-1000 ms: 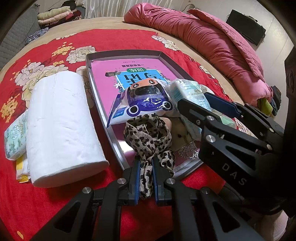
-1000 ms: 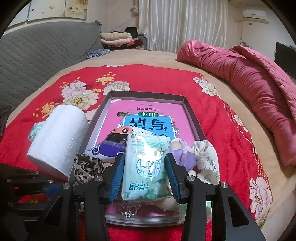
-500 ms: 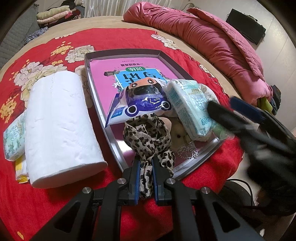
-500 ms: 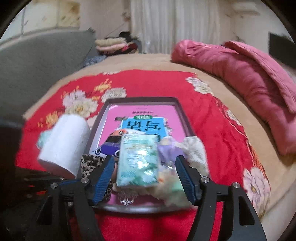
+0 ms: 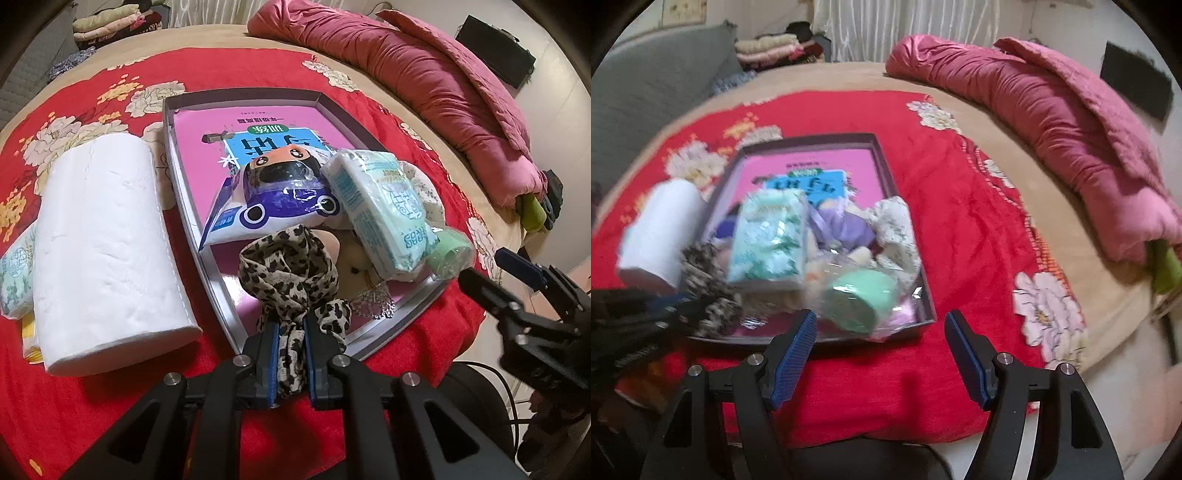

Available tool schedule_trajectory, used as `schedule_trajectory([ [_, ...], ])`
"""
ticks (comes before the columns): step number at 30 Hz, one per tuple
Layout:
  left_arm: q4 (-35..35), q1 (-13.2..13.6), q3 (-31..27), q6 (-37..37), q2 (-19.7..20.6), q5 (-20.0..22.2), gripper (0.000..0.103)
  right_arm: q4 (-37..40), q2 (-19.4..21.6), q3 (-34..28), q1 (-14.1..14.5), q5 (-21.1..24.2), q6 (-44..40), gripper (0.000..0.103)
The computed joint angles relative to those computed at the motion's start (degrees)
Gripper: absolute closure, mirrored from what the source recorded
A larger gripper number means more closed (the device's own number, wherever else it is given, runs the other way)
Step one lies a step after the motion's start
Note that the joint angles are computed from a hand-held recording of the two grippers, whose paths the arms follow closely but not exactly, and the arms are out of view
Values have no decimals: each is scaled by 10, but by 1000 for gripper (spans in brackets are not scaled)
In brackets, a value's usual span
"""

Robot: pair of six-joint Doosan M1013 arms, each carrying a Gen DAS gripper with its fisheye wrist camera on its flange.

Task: Organize soft objects
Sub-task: 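Open both tools and move them back from the box toward the remaining packs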

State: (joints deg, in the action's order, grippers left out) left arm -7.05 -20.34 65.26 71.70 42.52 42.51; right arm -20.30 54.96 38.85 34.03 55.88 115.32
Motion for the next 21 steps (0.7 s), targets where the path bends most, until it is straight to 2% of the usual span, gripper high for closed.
schedule_trajectory([
  [7,6,-1,-9,-5,6,7,91,-1,16,-19,-5,17,14,30],
  [21,37,-6,-29,-14,17,24,75,-12,40,-57,-8,34,19,30],
])
